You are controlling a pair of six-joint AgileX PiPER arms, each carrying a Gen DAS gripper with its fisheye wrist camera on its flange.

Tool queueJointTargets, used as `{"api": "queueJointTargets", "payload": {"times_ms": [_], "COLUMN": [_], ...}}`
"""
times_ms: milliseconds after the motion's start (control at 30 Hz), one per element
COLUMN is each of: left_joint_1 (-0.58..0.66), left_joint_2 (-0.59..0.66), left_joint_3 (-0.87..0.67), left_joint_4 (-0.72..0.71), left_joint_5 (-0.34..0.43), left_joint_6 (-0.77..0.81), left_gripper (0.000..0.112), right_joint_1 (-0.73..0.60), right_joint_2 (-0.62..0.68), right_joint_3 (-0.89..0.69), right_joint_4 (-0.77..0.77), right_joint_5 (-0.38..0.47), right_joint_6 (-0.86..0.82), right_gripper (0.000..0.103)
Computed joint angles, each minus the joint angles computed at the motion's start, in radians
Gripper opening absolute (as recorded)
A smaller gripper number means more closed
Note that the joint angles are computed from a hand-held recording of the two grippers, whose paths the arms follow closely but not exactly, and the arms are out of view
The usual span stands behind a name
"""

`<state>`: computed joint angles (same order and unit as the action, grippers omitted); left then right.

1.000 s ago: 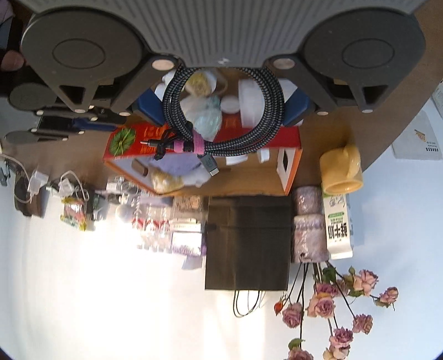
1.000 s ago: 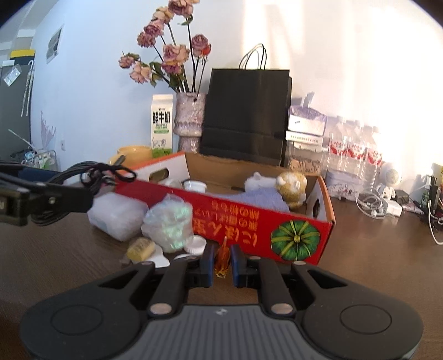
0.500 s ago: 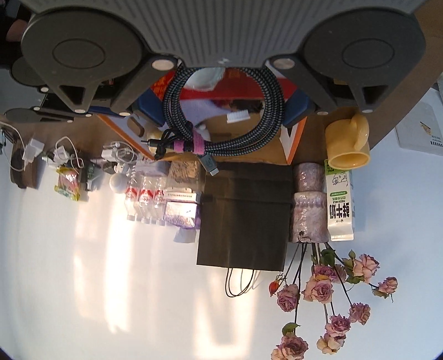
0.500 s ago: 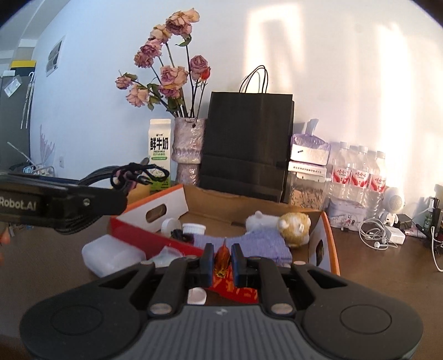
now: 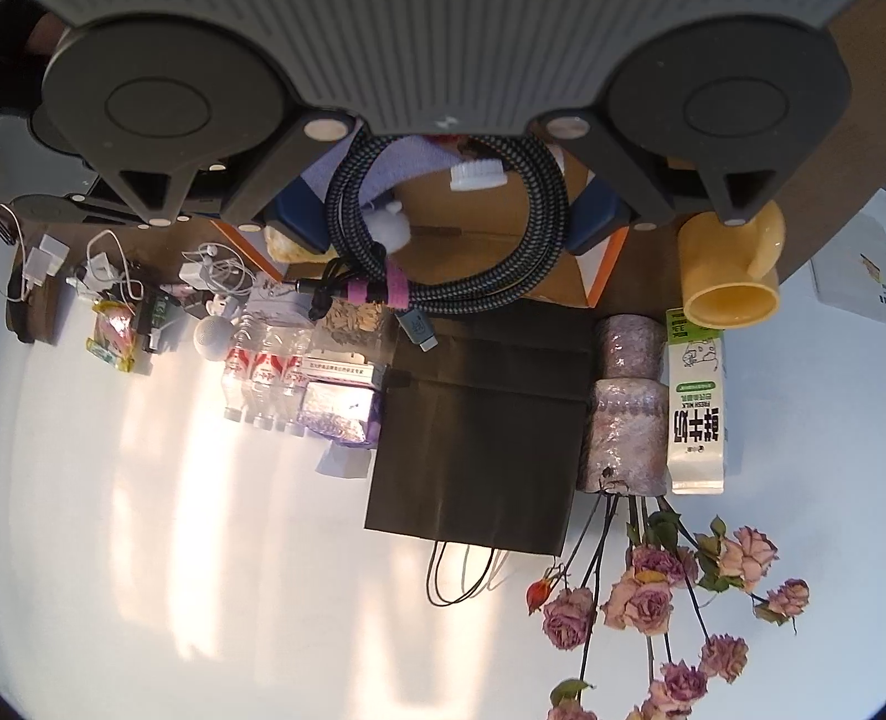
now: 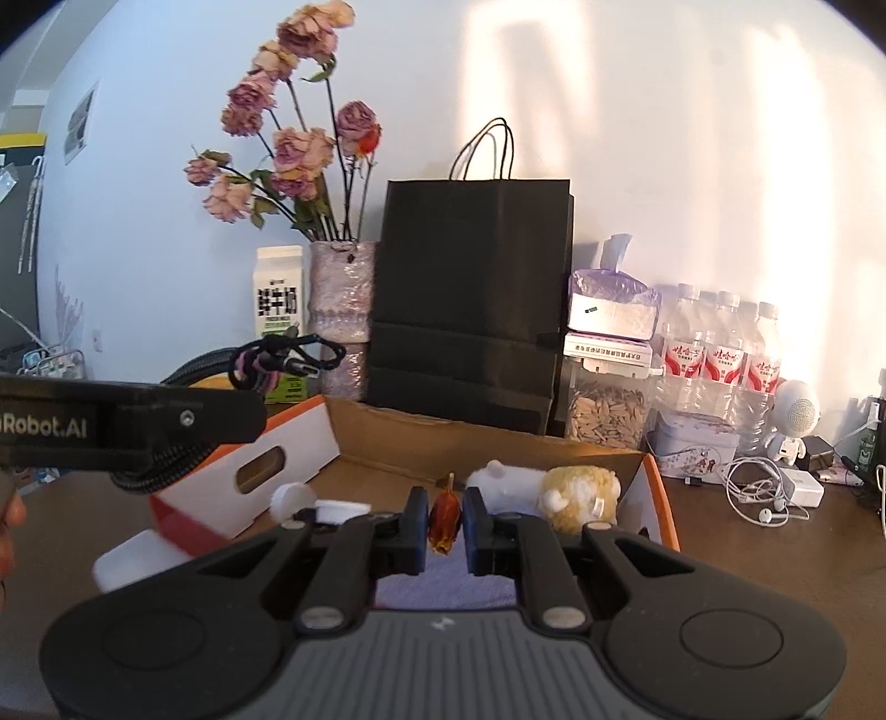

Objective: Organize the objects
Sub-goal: 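Carry the orange item and braided cable over the box with both tools, then lower both items into the box and open both tools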

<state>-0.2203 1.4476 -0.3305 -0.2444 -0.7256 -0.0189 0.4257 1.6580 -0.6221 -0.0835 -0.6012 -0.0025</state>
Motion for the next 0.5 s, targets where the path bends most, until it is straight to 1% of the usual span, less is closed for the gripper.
{"api": "queueJointTargets", "payload": {"times_ms": [167,267,400,500], "left_joint_1": [0.034,0.054,0.093,0.106], "left_joint_2": [0.116,0.180,0.245,0.268], "left_joint_3": [-0.104,-0.149,-0.201,-0.217], "left_joint_4": [0.050,0.082,0.138,0.142], "left_joint_5": [0.005,-0.002,0.025,0.027], "left_joint_6": [-0.035,-0.064,-0.093,-0.088], "left_gripper": [0.091,0.091,0.091,0.091], "right_joint_1": [-0.027,-0.047,-0.071,-0.084], "right_joint_2": [0.087,0.143,0.187,0.193], "right_joint_3": [-0.113,-0.173,-0.201,-0.203], "right_joint_4": [-0.015,-0.054,-0.122,-0.158], "right_joint_5": [0.026,0.039,0.026,0.027], "right_joint_6": [0.019,0.058,0.128,0.158], "right_gripper": [0.012,0.012,0.012,0.012]}}
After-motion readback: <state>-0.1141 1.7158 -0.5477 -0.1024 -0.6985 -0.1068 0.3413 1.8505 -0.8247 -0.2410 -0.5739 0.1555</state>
